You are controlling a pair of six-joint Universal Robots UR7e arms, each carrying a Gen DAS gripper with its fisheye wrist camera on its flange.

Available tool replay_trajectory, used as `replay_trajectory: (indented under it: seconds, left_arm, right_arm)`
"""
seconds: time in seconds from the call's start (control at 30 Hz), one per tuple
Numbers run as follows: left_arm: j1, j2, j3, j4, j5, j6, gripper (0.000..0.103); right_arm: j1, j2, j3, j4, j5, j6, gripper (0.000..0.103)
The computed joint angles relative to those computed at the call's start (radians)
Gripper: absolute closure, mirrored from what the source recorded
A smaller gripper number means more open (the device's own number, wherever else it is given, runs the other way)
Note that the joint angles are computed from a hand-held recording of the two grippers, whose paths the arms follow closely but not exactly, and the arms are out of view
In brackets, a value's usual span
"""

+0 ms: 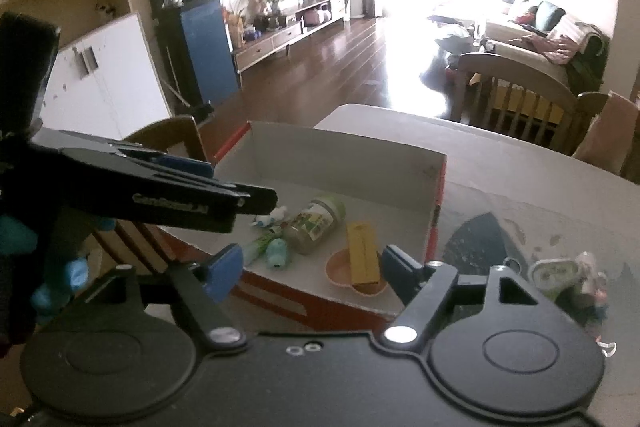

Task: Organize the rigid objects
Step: 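Open the right tool to drop the yellow box while the left tool drops the jar into the box, then withdraw both open tools from the box back to the table items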

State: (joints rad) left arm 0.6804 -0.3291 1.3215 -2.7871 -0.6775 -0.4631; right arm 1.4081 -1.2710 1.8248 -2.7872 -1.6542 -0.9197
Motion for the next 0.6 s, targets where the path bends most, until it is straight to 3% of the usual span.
replay_trajectory:
  seconds: [0.17, 0.3, 0.6]
  left_arm:
    - [-0.028, 0.018, -0.014, -0.008, -0.005, 0.005, 0.029]
    - [-0.043, 0.052, -0.05, -0.006, -0.018, 0.003, 0.023]
    - [-0.058, 0.184, -0.233, 0.024, -0.046, 0.008, 0.018]
  right_arm:
    - [-0.046, -0.065, 0.044, -0.009, 0.077, -0.005, 0.017]
    - [-0.086, -0.103, 0.058, -0.01, 0.123, -0.007, 0.013]
    - [-0.191, -0.158, 0.026, 0.038, 0.2, -0.019, 0.009]
